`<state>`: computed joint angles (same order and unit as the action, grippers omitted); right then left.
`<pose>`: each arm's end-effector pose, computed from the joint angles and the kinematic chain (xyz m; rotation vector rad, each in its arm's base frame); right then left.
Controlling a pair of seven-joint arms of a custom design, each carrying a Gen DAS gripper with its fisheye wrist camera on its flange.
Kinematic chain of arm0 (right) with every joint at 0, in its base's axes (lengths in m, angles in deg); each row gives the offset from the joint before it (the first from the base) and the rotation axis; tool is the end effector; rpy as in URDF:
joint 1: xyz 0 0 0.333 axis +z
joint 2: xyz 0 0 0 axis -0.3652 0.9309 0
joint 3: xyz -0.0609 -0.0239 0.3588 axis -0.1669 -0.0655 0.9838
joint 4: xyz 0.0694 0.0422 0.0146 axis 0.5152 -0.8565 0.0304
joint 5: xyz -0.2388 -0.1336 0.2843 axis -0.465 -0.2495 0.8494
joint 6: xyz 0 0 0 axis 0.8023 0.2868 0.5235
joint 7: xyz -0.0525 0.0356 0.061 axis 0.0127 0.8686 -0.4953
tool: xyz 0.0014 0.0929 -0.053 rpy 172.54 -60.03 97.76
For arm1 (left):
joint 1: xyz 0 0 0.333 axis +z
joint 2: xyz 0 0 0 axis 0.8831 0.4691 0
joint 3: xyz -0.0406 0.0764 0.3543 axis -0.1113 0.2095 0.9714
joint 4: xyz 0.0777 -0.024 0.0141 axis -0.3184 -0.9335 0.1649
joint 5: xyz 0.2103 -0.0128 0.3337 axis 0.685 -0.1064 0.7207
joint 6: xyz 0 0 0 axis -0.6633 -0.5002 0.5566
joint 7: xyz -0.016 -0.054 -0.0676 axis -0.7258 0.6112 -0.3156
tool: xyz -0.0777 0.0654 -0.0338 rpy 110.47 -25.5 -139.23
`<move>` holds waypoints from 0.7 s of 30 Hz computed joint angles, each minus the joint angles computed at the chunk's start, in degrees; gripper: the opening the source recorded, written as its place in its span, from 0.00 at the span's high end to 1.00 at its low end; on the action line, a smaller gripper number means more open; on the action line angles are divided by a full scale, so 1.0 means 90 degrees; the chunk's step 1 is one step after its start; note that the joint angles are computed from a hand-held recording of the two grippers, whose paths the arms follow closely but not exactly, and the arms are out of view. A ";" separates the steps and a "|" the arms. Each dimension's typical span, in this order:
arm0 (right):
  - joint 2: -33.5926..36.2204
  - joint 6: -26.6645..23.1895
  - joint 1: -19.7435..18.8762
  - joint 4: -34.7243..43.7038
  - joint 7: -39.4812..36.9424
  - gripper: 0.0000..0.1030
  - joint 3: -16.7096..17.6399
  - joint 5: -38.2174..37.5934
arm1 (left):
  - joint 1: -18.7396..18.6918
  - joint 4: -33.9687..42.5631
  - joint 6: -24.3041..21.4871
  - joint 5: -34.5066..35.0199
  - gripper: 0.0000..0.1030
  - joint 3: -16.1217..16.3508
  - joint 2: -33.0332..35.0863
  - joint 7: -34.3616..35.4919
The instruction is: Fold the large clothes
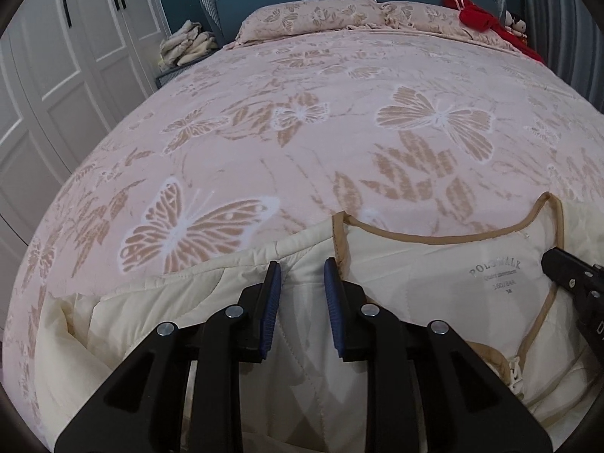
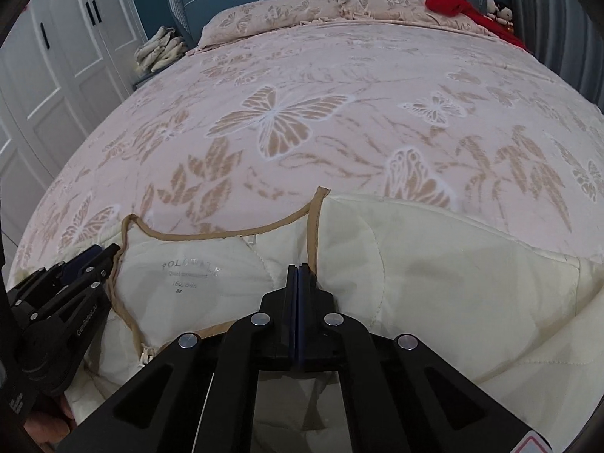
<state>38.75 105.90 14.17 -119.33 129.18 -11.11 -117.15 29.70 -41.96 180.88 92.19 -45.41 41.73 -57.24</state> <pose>0.5905 0.4323 0.3980 -1.6996 1.9087 -0.4643 0.6069 -0.4073 0.4033 -1.6736 1.8247 -0.4884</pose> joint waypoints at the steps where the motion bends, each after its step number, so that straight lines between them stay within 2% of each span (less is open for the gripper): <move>1: 0.0011 -0.0077 0.0057 0.0032 0.0020 1.00 -0.0043 -0.0070 | -0.0047 0.0015 -0.0053 0.0061 0.78 0.0027 0.0014 -0.0039; 6: 0.0188 -0.0724 0.0359 0.0409 0.0112 1.00 -0.0187 -0.0537 | -0.0126 0.0052 -0.0169 0.0325 0.78 0.0069 0.0057 -0.0259; 10: 0.0207 -0.0775 0.0339 0.0437 0.0232 1.00 -0.0167 -0.0730 | -0.0120 0.0057 -0.0173 0.0443 0.78 0.0058 0.0079 -0.0389; 18: 0.0180 -0.0536 0.0282 0.0337 0.0551 1.00 -0.0169 -0.0984 | -0.0080 0.0090 -0.0187 0.0496 0.78 0.0012 0.0115 -0.0473; 20: 0.0085 -0.0213 -0.0001 0.0186 0.0344 1.00 0.0054 -0.0613 | 0.0045 0.0046 -0.0130 0.0236 0.76 -0.0097 0.0037 -0.0221; 21: -0.0024 0.0017 -0.0190 0.0028 0.0185 1.00 0.0212 -0.0302 | 0.0181 -0.0118 0.0019 -0.0029 0.69 -0.0193 -0.0133 -0.0060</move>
<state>38.53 106.05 12.46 -119.07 130.84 -9.20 -119.87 31.33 -43.02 181.05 91.93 -47.14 40.53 -57.78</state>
